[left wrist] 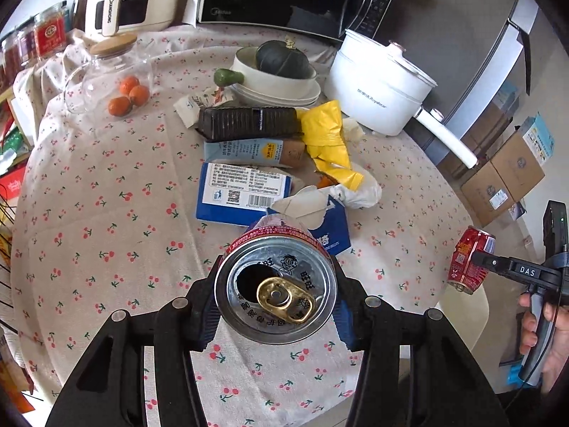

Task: Collect trash
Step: 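Carry both red cans over the white bin and open both tools to drop them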

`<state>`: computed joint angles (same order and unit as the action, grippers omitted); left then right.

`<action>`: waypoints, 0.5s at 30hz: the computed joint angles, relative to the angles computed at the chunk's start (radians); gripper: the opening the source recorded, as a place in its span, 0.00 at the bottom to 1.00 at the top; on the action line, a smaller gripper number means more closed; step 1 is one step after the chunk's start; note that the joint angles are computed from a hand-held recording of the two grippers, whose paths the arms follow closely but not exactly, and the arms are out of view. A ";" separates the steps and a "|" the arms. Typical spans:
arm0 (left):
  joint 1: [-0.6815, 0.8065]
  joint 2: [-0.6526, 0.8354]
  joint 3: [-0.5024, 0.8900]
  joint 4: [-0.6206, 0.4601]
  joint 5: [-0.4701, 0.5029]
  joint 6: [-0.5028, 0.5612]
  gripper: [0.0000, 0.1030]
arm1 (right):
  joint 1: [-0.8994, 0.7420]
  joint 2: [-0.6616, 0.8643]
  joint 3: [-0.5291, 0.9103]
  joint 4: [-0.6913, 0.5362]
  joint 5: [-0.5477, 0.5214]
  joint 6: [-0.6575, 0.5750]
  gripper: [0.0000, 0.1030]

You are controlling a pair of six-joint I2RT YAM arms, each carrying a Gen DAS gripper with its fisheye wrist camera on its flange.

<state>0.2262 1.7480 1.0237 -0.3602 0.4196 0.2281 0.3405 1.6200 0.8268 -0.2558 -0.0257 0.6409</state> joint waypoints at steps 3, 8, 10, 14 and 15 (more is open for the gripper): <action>-0.062 -0.034 -0.018 0.004 0.014 -0.027 0.53 | -0.044 -0.064 -0.054 -0.004 -0.005 -0.019 0.34; -0.215 -0.069 -0.046 0.019 0.034 -0.087 0.53 | -0.168 -0.188 -0.170 -0.019 -0.026 -0.074 0.34; -0.295 -0.076 -0.061 0.039 0.032 -0.118 0.53 | -0.228 -0.234 -0.216 -0.028 -0.031 -0.103 0.34; -0.469 -0.065 -0.079 0.092 0.013 -0.180 0.53 | -0.373 -0.309 -0.309 -0.035 -0.070 -0.174 0.34; -0.513 -0.056 -0.082 0.111 0.009 -0.193 0.53 | -0.406 -0.324 -0.331 -0.034 -0.080 -0.191 0.34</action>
<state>-0.2866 1.6923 0.9414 -0.2492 0.4282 0.0355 -0.0651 1.2961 0.4954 -0.2902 -0.1057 0.4498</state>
